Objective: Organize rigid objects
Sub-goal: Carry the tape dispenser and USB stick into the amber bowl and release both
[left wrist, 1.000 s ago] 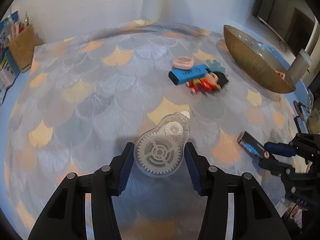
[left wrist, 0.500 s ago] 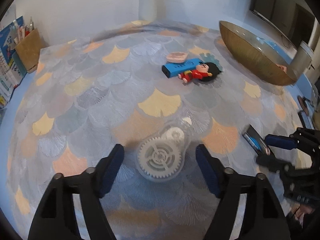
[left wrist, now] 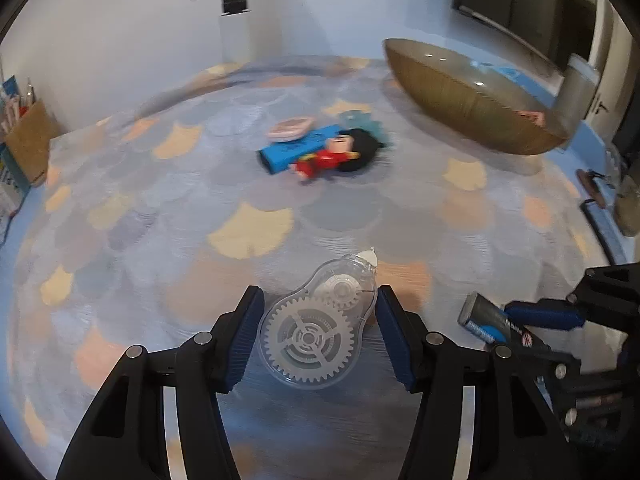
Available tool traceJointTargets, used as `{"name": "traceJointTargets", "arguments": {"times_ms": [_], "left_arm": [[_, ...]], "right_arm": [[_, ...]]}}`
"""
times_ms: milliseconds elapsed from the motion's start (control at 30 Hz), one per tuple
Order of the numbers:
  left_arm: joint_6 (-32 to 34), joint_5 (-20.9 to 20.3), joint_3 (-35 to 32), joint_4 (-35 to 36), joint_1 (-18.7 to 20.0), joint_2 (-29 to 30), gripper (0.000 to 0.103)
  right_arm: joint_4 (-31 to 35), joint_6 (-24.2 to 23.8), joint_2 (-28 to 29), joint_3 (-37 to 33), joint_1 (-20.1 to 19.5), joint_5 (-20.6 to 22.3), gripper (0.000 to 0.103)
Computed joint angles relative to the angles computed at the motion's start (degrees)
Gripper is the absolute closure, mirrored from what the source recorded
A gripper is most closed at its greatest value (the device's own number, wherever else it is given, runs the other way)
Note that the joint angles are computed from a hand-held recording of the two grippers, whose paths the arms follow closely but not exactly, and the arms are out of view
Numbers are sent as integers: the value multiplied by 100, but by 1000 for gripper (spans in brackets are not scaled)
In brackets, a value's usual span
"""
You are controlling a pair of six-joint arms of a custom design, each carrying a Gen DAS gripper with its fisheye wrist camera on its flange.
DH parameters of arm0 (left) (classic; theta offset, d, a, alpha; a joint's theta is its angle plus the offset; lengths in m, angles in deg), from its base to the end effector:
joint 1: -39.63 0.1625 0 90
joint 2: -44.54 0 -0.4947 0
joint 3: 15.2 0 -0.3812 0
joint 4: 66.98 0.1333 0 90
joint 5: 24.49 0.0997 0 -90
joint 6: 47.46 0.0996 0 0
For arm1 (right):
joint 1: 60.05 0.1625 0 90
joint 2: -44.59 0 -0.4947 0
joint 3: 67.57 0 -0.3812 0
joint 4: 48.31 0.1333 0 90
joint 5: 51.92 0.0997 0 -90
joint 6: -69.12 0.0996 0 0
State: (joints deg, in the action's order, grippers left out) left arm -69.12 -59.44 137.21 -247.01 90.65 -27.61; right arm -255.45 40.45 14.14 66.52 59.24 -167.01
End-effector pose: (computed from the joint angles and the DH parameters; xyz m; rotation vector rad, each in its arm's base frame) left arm -0.0368 -0.3871 0.2184 0.2428 2.2678 -0.7675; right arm 0.3018 -0.3519 -0.0217 1.2404 -2.3857 0.3214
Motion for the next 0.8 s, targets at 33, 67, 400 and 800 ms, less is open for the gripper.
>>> {"name": "traceJointTargets", "arguments": {"times_ms": [33, 67, 400, 800], "left_arm": [[-26, -46, -1, -17, -20, 4, 48], [-27, -86, 1, -56, -42, 8, 48], [804, -368, -639, -654, -310, 236, 48], [2052, -703, -2662, -774, -85, 1543, 48]], "right_arm": [[-50, 52, -81, 75, -77, 33, 80], [-84, 104, -157, 132, -145, 71, 80], [-80, 296, -1202, 169, -501, 91, 80], [411, -5, -1612, -1073, -581, -754, 80]]}}
